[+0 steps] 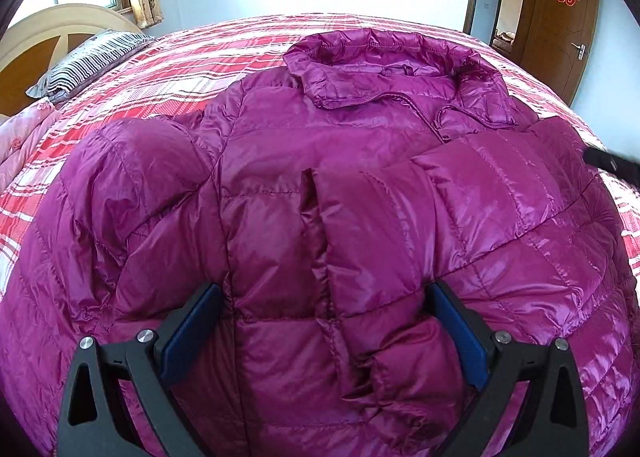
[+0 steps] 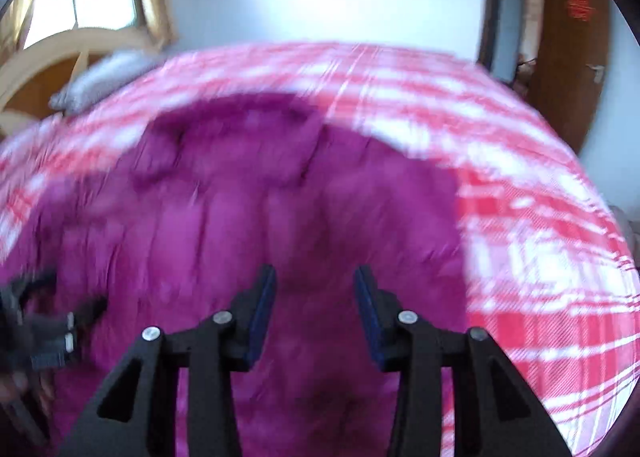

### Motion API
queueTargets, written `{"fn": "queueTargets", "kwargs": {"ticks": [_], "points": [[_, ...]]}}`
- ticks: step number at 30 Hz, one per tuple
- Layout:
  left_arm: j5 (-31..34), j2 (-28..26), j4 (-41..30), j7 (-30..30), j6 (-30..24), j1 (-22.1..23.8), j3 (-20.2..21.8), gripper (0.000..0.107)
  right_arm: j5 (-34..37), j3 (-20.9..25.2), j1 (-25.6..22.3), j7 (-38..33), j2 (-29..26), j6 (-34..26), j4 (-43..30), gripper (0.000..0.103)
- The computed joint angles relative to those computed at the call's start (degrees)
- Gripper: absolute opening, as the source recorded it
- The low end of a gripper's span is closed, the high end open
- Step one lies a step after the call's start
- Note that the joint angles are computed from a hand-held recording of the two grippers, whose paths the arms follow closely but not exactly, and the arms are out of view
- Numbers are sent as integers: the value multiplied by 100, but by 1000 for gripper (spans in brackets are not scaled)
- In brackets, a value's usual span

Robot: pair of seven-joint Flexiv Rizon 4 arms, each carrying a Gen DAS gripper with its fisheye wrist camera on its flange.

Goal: Fold large clothes

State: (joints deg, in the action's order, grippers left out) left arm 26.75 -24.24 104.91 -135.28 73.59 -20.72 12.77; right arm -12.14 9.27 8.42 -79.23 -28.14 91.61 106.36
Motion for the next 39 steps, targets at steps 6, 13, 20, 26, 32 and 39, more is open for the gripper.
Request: {"fn": "queueTargets", "kwargs": {"ticks": [6, 13, 20, 26, 32, 39], "points": [[1, 1, 2, -5, 2, 6, -9, 102, -85, -552, 319, 591, -526, -412, -707, 43], [20, -3, -12, -15, -23, -9, 2, 102, -34, -221, 16, 306, -776, -560, -873, 43], [28, -9, -16, -28, -18, 0, -6, 102, -230, -524, 285, 566, -428, -485, -495, 45], [26, -4, -8, -22, -18, 4, -11, 102, 245, 844, -362, -511, 131, -274, 246, 46], [26, -3, -8, -22, -19, 4, -11, 102, 223, 392, 296, -587, 118, -80, 617, 46], [-452, 189, 326, 688, 188, 454, -471, 102, 44, -16, 619, -318, 37, 168, 714, 47]]}}
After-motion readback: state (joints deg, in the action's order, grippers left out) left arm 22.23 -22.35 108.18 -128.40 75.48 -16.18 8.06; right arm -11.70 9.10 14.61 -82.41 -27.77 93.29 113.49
